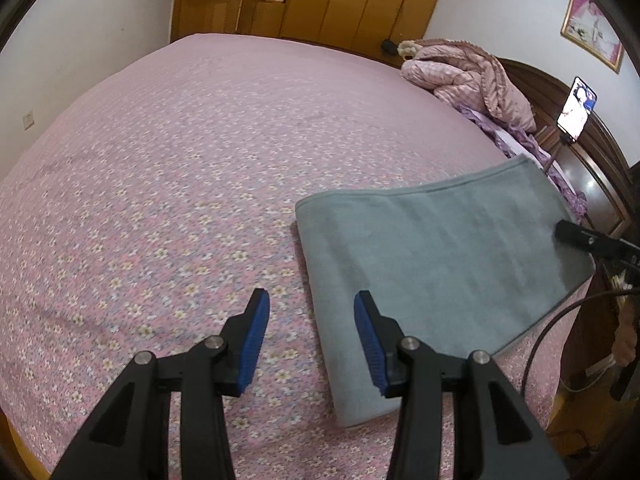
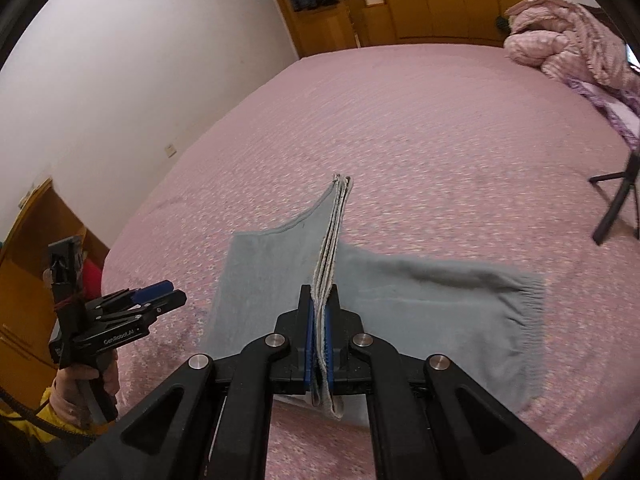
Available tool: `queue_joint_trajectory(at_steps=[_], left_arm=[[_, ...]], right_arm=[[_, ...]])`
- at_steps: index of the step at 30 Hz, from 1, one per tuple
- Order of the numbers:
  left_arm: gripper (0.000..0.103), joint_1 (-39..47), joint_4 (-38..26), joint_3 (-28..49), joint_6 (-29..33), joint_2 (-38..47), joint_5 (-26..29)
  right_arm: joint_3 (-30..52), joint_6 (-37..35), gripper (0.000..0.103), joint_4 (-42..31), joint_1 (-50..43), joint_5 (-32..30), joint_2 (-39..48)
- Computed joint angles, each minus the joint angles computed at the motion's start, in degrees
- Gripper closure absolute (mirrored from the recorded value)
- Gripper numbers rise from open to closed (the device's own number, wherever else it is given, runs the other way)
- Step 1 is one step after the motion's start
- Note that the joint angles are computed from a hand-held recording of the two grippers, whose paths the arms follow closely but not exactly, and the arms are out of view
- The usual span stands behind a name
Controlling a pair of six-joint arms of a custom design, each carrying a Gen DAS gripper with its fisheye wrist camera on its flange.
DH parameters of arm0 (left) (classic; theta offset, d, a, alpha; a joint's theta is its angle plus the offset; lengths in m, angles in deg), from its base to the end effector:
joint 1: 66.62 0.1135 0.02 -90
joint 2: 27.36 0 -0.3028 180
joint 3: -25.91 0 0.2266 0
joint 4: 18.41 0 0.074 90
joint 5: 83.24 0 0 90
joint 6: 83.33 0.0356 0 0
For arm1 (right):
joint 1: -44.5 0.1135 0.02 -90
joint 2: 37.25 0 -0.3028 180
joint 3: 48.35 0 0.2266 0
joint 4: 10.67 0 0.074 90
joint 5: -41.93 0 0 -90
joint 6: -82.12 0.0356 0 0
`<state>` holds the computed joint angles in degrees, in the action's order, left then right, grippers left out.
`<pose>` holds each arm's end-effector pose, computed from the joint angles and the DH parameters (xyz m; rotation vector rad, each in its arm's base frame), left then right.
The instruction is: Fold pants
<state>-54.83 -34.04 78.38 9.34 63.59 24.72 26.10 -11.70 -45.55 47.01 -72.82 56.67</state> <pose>0.2623 0.0435 0.1879 -0.0703 2.4713 -0.2864 0.3154 0.0287 0.2537 -0.3100 2.4534 0.5321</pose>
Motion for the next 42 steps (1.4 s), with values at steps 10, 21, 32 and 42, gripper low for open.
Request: queue_joint_trajectory(at_steps=[10, 21, 32, 42], left_arm=[[0.051, -6.7, -0.1, 1.9, -1.0, 2.5, -3.2], [0.041, -15.2, 0.0, 6.3, -3.1, 8.5, -7.9], [0.041, -19.6, 1.7, 12.9, -4.3, 15.0, -7.6], [0.081, -22.0, 3.5, 19.8, -7.2, 22.9, -4.2]], right_arm=[[0.7, -2.0, 0.097, -2.4, -11.1, 0.7, -0.8], [-0.6, -1.3, 0.097, 4.1, -16.8, 4.5, 11.5], [-2.3, -3.3, 0.097, 8.3, -18.1, 9.8, 16.6], [-0.9, -6.0, 0.093, 7.5, -13.9, 9.7, 11.2]])
